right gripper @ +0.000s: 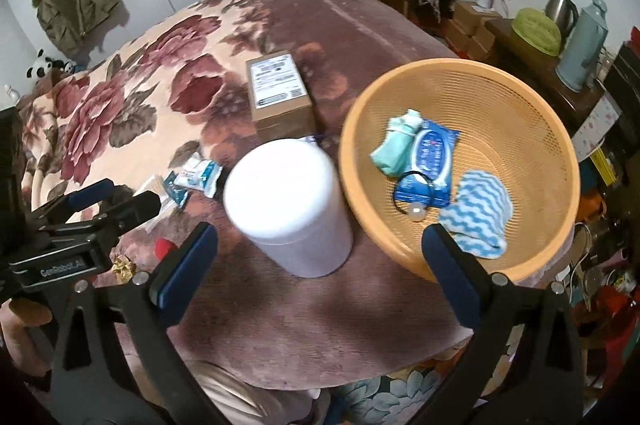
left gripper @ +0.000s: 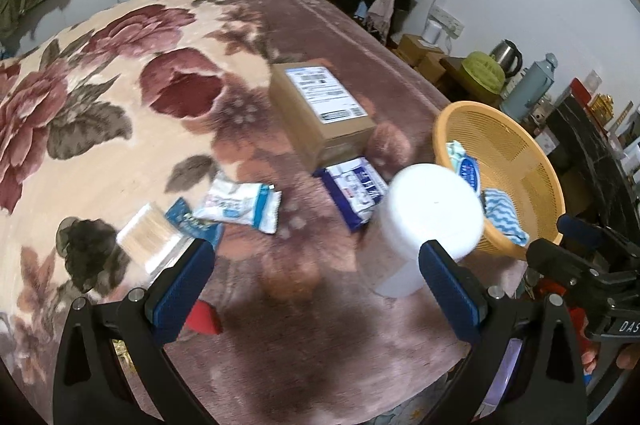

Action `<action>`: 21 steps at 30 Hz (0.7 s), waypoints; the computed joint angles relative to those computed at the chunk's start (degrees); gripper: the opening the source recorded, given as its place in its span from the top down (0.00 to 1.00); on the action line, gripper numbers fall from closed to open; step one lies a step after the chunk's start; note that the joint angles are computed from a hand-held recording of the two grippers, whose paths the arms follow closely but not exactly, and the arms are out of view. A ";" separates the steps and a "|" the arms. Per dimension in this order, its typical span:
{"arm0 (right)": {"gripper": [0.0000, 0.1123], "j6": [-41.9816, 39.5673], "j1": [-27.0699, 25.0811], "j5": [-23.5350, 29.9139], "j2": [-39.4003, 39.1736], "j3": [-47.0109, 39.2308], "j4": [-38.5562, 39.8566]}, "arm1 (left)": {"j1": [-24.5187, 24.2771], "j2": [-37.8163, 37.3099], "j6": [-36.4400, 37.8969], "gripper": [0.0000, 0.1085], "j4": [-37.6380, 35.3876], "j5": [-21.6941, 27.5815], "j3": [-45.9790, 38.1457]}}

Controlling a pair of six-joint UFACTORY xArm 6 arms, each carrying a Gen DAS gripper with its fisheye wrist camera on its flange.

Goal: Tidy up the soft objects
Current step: 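Move both tools back over the blanket toward the sponge and tape measure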

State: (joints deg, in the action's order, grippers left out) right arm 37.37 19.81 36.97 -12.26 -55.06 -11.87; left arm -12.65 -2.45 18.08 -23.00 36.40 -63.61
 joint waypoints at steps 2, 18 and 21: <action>0.09 0.40 1.04 0.38 1.04 -1.20 -0.64 | 1.07 -0.17 0.70 0.06 -0.60 -0.05 0.43; 0.09 0.73 7.70 3.42 10.75 -11.91 -2.58 | 9.35 0.46 5.33 0.06 -3.63 0.71 2.13; 0.08 0.17 8.65 3.87 12.29 -13.69 -2.52 | 10.66 0.48 6.13 0.06 -4.37 0.76 2.49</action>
